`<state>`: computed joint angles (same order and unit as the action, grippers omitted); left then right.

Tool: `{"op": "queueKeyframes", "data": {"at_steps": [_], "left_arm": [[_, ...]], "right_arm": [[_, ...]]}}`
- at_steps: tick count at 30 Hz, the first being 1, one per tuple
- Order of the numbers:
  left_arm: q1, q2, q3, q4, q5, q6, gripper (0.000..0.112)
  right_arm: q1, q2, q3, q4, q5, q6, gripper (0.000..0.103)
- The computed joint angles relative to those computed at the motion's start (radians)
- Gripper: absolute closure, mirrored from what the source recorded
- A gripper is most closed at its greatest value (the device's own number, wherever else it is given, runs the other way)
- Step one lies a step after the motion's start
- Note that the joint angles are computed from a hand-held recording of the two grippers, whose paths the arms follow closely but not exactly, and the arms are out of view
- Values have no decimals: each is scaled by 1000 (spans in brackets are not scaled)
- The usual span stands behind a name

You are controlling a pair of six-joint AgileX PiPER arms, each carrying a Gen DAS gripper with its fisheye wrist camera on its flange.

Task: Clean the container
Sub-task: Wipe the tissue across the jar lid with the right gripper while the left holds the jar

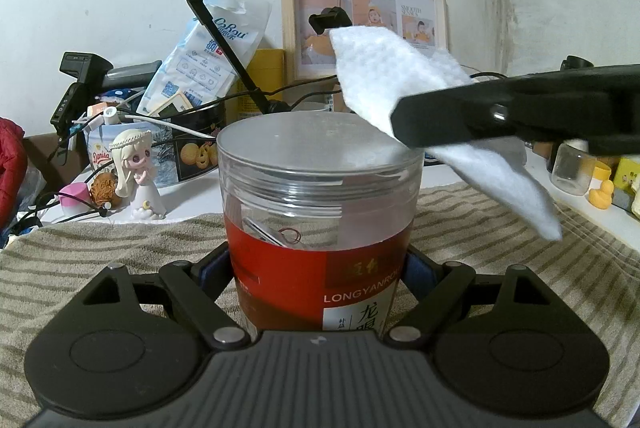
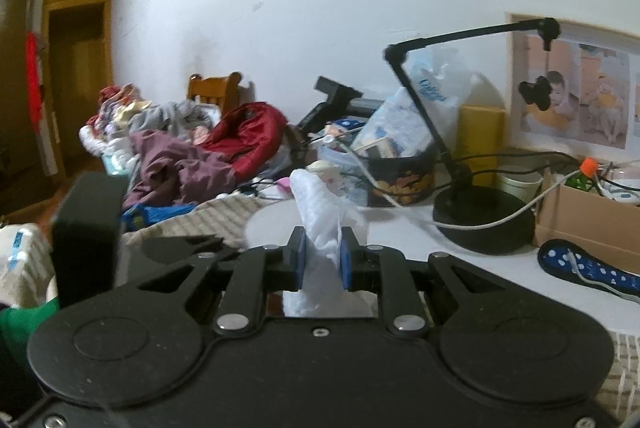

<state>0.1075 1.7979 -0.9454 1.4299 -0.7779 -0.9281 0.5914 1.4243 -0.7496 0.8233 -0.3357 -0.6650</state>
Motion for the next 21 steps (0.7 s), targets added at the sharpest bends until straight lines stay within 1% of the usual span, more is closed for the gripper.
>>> {"op": "queueKeyframes", "data": {"at_steps": [2, 5, 11, 13, 14, 17, 20, 21], "left_arm": [[0, 0, 0, 0, 0, 0, 26], [0, 0, 0, 0, 0, 0, 26], [0, 0, 0, -1, 1, 1, 26], [0, 0, 0, -2, 1, 2, 26], [-1, 0, 0, -3, 1, 3, 26], [-1, 1, 0, -3, 2, 4, 26], [-1, 0, 1, -4, 2, 4, 26], [-1, 0, 1, -5, 2, 5, 26]], "right_arm": [[4, -13, 10, -25, 16, 19, 87], [6, -21, 38, -96, -18, 124, 87], [-54, -50, 133, -369, -122, 528, 87], [-77, -56, 157, -396, -136, 586, 87], [-87, -56, 165, -400, -135, 601, 87], [-120, -43, 166, -426, -96, 642, 87], [-132, -1, 129, -288, -26, 507, 87], [-145, 16, 115, -266, 5, 483, 87]]}}
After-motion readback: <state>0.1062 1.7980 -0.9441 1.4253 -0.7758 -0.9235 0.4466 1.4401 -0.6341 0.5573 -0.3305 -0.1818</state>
